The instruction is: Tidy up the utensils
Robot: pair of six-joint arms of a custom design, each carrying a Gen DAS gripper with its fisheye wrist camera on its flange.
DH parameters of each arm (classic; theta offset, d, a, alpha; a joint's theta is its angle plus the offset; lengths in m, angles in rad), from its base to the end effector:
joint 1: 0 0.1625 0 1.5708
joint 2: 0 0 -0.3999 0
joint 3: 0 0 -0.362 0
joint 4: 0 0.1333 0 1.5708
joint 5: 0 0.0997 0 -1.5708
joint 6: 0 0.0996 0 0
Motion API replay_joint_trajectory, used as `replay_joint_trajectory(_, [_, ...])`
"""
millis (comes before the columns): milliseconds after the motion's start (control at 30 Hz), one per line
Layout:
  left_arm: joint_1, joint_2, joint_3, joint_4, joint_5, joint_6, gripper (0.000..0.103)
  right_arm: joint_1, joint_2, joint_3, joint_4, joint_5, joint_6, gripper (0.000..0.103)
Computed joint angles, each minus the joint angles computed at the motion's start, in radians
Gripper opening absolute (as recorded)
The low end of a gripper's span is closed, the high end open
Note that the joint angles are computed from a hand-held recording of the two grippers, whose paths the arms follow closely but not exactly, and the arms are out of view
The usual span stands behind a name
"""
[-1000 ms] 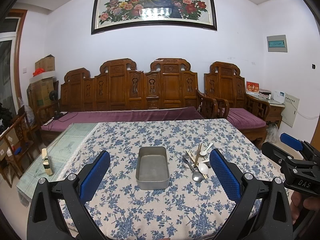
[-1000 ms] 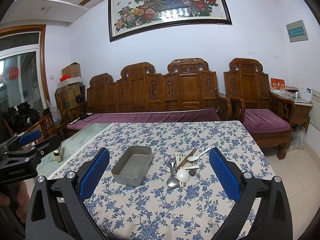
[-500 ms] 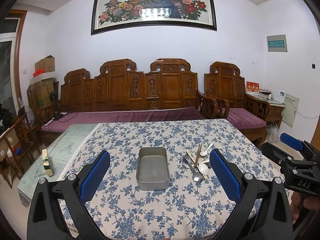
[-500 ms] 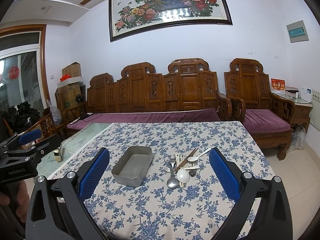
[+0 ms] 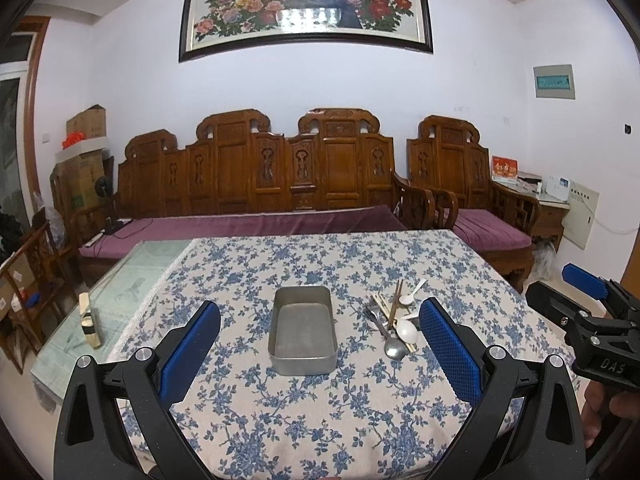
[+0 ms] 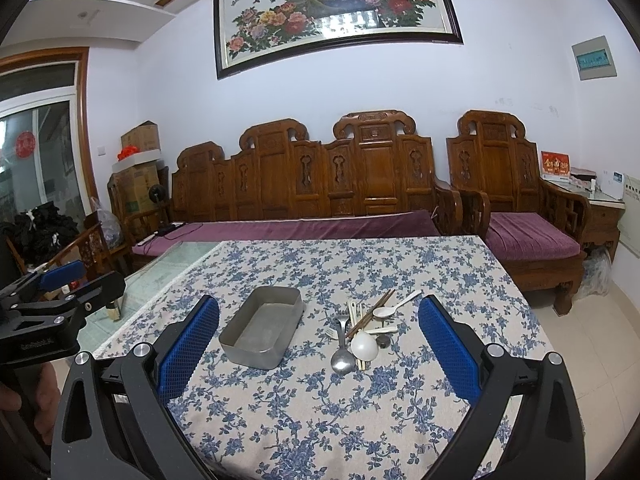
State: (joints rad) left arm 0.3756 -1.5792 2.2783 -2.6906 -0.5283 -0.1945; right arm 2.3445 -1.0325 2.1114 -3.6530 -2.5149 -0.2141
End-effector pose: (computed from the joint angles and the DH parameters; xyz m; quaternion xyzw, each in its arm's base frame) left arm -0.2779 -0.3453 0.3243 0.3156 0.7940 -0.4509 0.2581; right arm 0.3723 -0.3058 0.2394 0.1777 -0.7912 0.5217 0.2649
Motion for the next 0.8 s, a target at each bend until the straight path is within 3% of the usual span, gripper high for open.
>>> replay_joint_trajectory(533, [0.166, 0.141, -0.046, -0.016, -0.108, 0.021, 0.097, -0.146, 0.034, 0.037, -0.041, 0.130, -0.037, 0.100])
replay_joint_trajectory(733, [0.218, 0.189, -0.080, 0.009, -0.159, 0.036, 0.097, -0.217, 0.047, 0.032, -0.038, 0.184, -0.084, 0.089])
replay_joint_trajectory(800, [0.233, 0.207, -0.089, 0.001, -0.168, 0.049, 0.097, -0.248, 0.050, 0.028, -0.034, 0.206, -0.102, 0.080])
